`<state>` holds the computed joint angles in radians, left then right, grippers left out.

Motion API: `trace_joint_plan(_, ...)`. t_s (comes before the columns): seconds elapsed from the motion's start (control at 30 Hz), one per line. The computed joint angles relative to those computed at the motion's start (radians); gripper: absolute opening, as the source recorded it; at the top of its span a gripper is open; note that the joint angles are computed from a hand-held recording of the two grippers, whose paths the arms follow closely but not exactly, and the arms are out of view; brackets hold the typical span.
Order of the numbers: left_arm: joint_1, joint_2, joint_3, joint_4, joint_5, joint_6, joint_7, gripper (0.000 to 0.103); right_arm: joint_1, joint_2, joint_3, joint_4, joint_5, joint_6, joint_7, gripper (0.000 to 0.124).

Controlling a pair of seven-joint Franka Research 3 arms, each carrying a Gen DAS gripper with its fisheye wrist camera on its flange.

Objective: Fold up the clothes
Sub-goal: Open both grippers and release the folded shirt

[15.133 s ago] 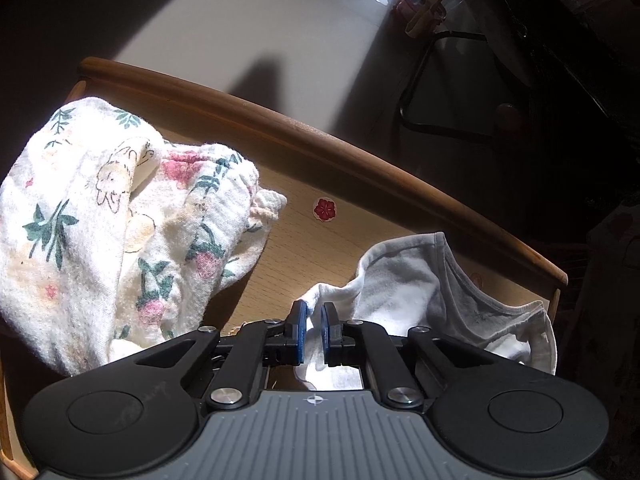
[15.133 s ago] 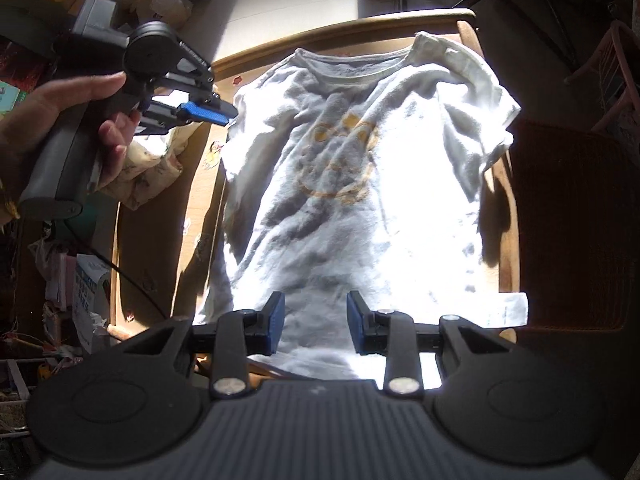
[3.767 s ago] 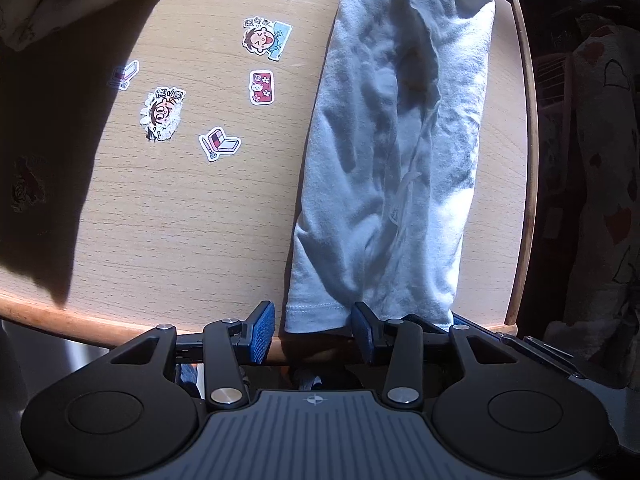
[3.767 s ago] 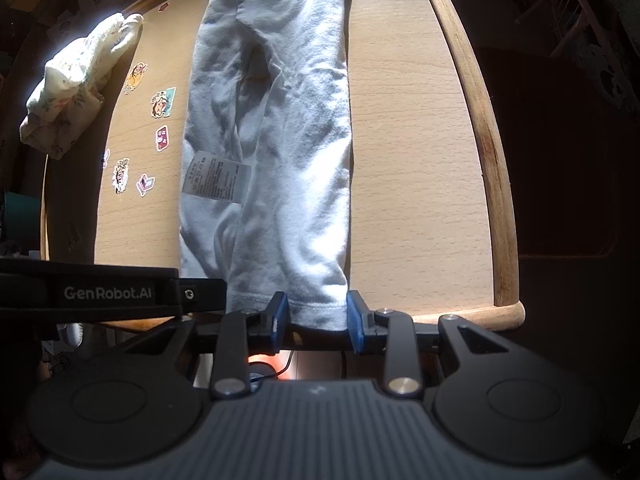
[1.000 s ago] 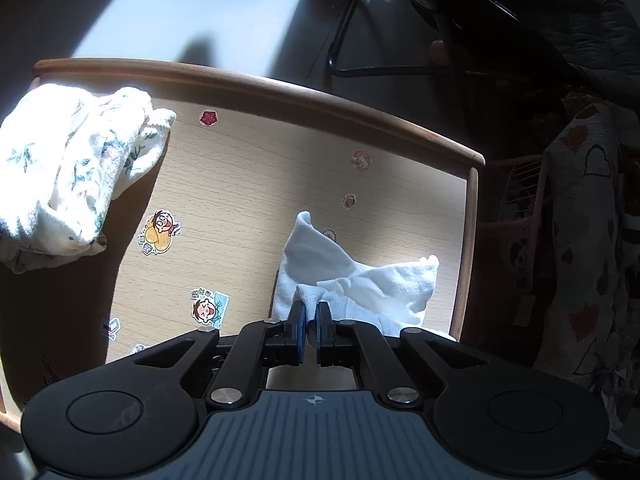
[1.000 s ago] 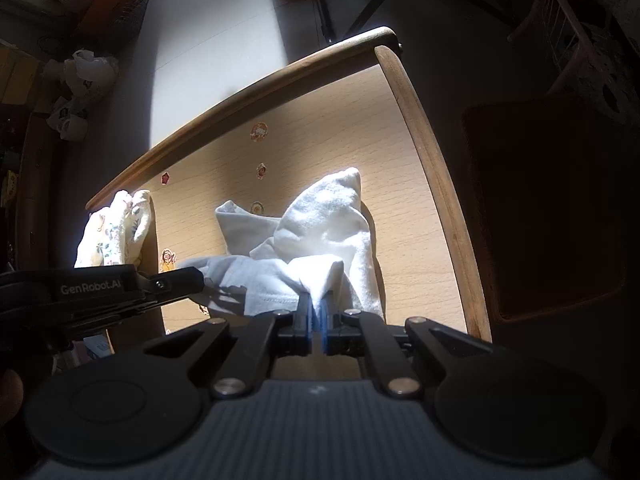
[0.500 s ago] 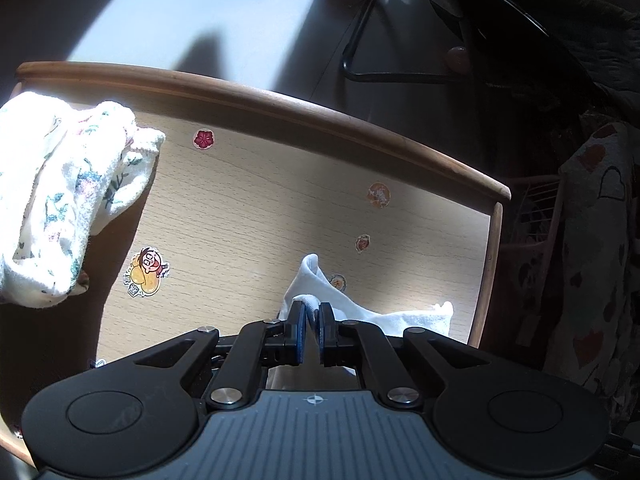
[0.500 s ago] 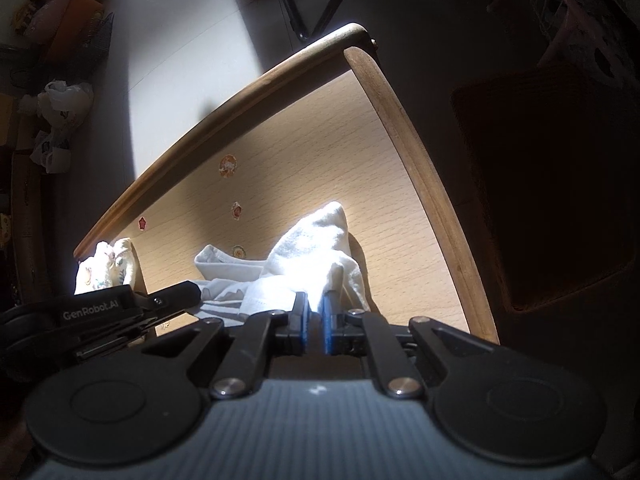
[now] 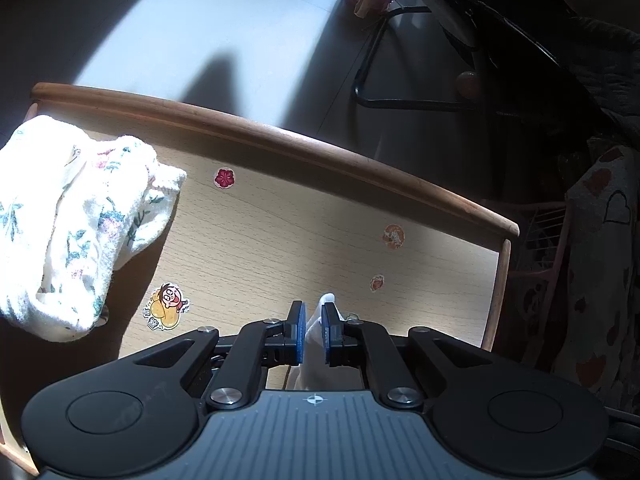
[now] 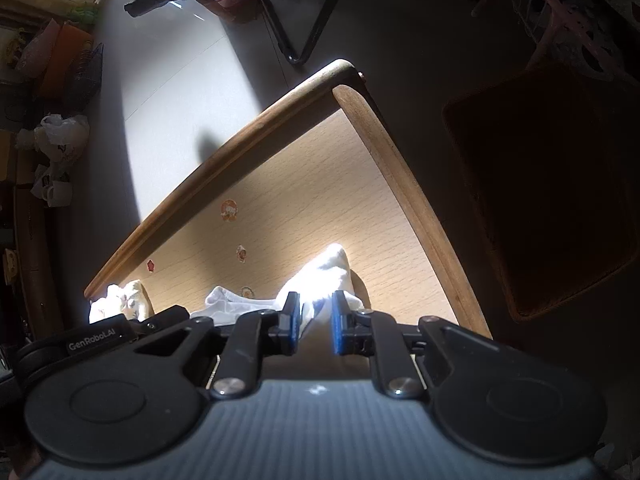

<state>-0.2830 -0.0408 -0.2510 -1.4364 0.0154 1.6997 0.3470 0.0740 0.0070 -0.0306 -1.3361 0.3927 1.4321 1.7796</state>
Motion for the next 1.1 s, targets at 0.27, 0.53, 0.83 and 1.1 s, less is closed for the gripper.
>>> trace_joint_plan(0.27,-0.015,-0.002,-0.012,0.050,0.039,-0.054,0.038,0.013,0.003,-0.040,-0.002,-0.025,-0.001,0.097,-0.105,0.017)
trace_joint_plan(0.53,-0.053,0.034,-0.034,0.100,0.007,-0.103,0.073,0.014,0.022,-0.091,0.010,-0.072,-0.016,0.037,-0.272,0.017)
trace_joint_plan(0.83,-0.104,0.132,-0.046,0.211,0.064,-0.227,0.087,0.014,0.052,-0.144,0.033,-0.168,-0.099,0.110,-0.275,0.017)
trace_joint_plan(1.1,-0.133,0.135,-0.048,0.255,0.128,-0.277,0.060,0.015,0.053,-0.174,0.028,-0.176,-0.119,0.112,-0.289,0.017)
